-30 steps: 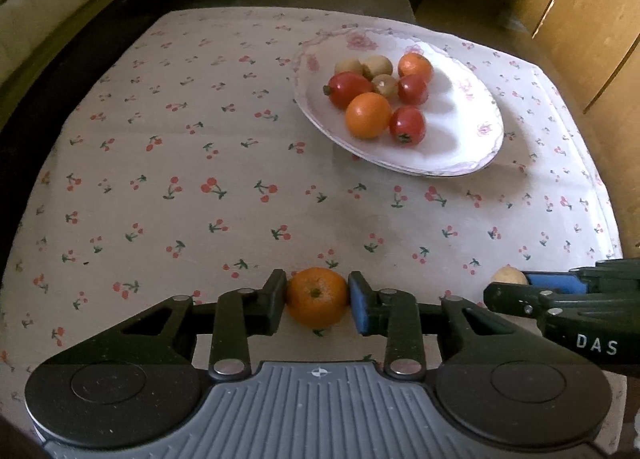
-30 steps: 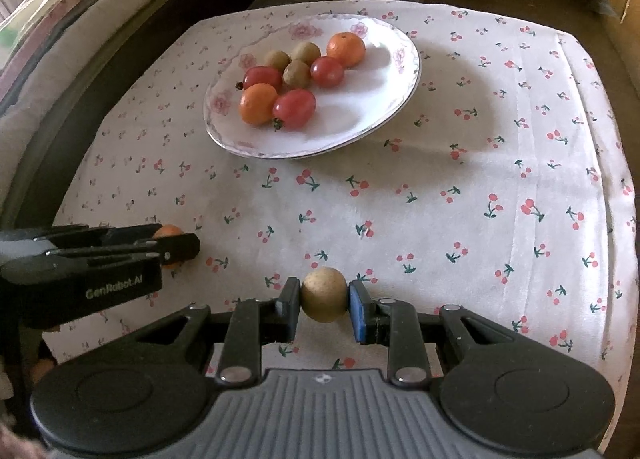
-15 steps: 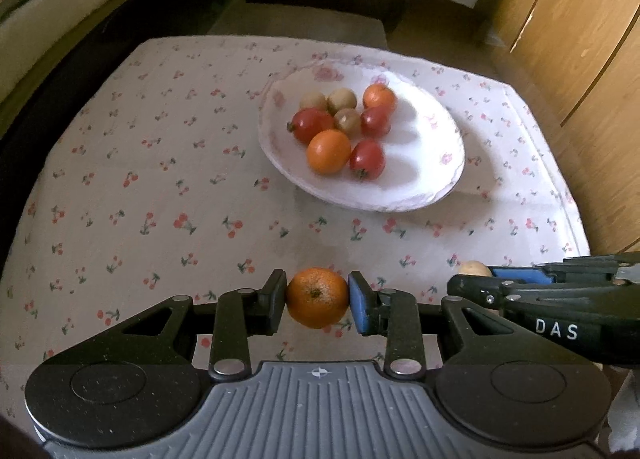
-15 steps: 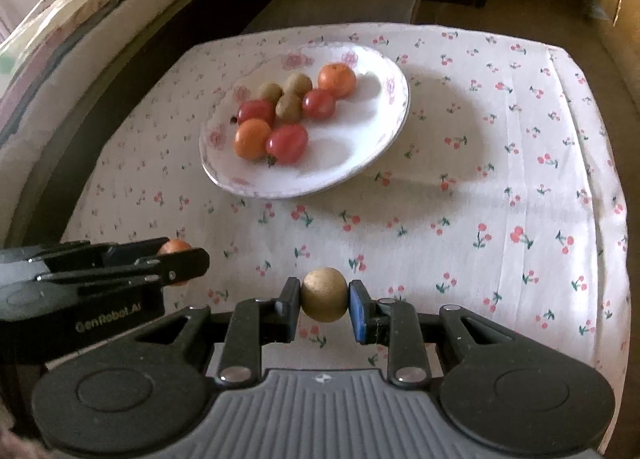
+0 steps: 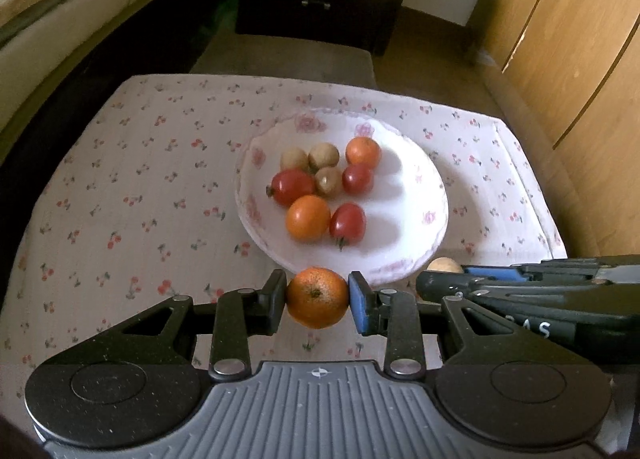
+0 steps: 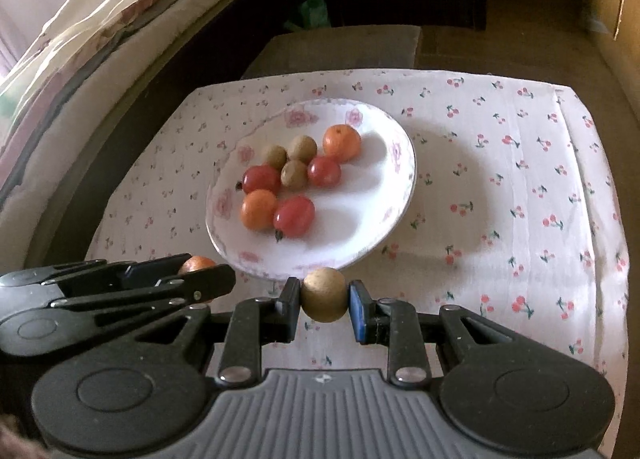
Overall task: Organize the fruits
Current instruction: 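Carry tangerine and brown fruit over the plate and open both tools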
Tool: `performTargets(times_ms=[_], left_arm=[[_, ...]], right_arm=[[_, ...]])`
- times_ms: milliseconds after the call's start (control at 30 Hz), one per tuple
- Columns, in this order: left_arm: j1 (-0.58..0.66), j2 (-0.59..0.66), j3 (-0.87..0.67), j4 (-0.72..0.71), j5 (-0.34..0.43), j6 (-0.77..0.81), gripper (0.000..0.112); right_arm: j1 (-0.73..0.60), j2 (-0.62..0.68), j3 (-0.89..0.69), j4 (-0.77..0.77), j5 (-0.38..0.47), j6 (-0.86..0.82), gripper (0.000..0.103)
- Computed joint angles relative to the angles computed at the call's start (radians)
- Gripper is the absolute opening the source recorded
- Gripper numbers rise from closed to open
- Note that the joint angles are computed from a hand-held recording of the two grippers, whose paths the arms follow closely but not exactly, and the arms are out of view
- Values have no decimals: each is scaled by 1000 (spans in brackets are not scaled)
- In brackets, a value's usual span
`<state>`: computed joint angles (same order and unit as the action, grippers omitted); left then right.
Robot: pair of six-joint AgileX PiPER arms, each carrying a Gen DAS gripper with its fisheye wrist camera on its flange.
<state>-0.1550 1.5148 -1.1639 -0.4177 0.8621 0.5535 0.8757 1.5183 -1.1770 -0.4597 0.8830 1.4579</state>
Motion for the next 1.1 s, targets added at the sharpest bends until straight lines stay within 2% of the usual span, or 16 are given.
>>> performTargets(times_ms=[567, 1100], left_arm=[[-43, 114, -92, 44, -29, -92, 41], [-51, 148, -117, 51, -34, -123, 41]], right_arm=[[-117, 49, -23, 41, -64, -104, 28], [-140, 75, -46, 29, -57, -132, 29]])
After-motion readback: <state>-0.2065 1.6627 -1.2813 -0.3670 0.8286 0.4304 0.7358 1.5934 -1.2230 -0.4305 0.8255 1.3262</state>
